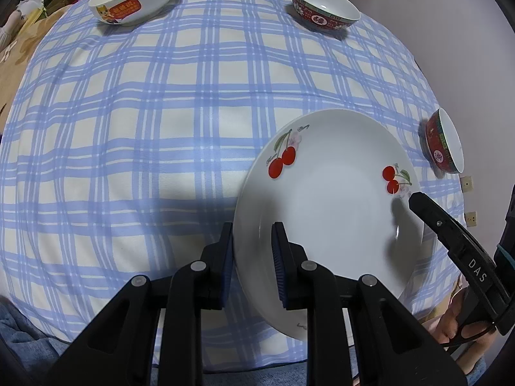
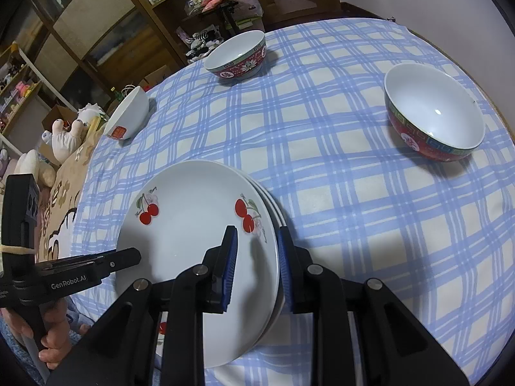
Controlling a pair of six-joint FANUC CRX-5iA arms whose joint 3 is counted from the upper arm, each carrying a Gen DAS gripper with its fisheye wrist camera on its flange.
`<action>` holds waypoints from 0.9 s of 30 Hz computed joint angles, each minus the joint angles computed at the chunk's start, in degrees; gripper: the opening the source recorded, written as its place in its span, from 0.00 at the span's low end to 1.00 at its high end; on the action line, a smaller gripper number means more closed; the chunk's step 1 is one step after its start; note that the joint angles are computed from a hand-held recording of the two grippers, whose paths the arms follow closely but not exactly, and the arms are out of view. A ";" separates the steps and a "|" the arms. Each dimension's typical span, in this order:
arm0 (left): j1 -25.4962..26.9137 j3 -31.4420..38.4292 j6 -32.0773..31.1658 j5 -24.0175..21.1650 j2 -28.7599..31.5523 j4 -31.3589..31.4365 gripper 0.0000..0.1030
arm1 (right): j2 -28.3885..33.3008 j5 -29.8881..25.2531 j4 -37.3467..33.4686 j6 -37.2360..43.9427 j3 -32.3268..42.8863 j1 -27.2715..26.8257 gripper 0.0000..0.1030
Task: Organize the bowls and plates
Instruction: 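Carry the third cherry plate with both grippers toward the plate stack, then lower the third cherry plate onto the stack and open both grippers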
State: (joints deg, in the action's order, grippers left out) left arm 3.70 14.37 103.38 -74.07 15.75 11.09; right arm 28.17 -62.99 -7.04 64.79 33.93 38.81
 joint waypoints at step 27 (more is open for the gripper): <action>-0.42 0.95 -1.17 -0.67 0.52 -1.37 0.23 | -0.05 -0.18 1.13 -0.58 -0.44 0.19 0.28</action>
